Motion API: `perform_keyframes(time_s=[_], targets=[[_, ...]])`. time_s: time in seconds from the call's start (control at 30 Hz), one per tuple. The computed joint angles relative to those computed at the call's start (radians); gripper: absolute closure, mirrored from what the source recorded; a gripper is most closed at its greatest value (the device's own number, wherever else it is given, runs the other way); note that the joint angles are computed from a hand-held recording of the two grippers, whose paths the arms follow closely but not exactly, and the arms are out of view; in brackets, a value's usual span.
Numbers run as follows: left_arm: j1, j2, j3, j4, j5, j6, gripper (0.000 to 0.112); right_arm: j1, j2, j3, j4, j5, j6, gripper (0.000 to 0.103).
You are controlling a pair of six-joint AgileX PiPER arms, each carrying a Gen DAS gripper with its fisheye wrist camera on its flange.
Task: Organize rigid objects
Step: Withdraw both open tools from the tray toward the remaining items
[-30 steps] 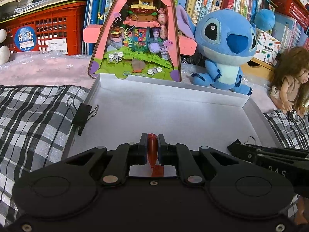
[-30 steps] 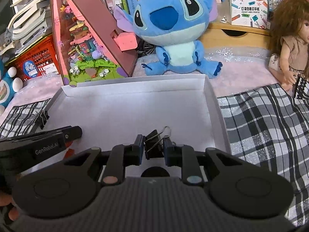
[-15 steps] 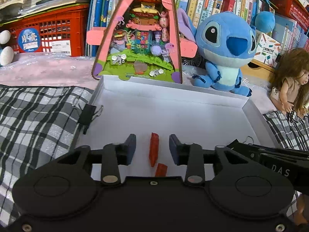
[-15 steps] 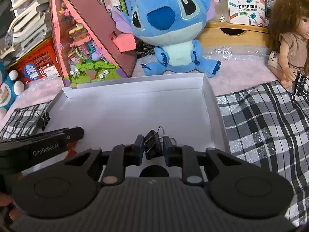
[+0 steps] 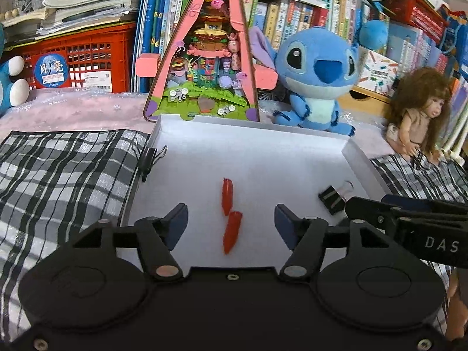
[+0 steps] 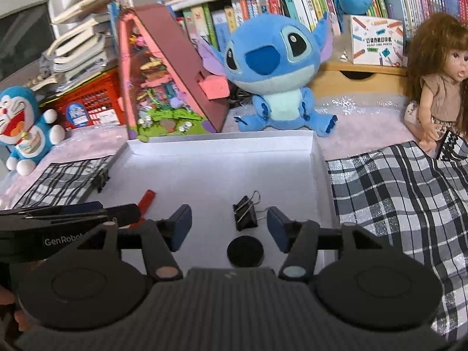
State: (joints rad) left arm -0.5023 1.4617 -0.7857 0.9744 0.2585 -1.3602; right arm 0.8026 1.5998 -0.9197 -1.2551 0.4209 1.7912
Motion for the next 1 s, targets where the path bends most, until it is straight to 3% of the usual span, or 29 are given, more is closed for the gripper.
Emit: perform_keyframes(time_s=[0.17, 0.47, 0.67, 1.0], targets=[[-0.053, -0.117, 0.096, 0.064, 0.008, -0.039, 0.032, 0.041, -0.073, 0.073, -0.063, 0.005, 0.048, 0.019], [-0.215, -0.301, 0.249, 0.253, 0.114, -0.253, 0.029, 0.157, -0.182, 0.199, -0.185, 0.094, 0.187, 0.014], [-0.307, -0.395, 0.334, 0.308, 0.190, -0.359, 0.028, 0.258, -0.232, 0.269, -0.222, 0.188, 0.249, 0.011], [-0.517, -0.510, 0.451, 0.310, 0.382, -0.503, 0.027, 0.432, -0.261, 0.351, -0.227, 0.347, 0.290, 0.007]])
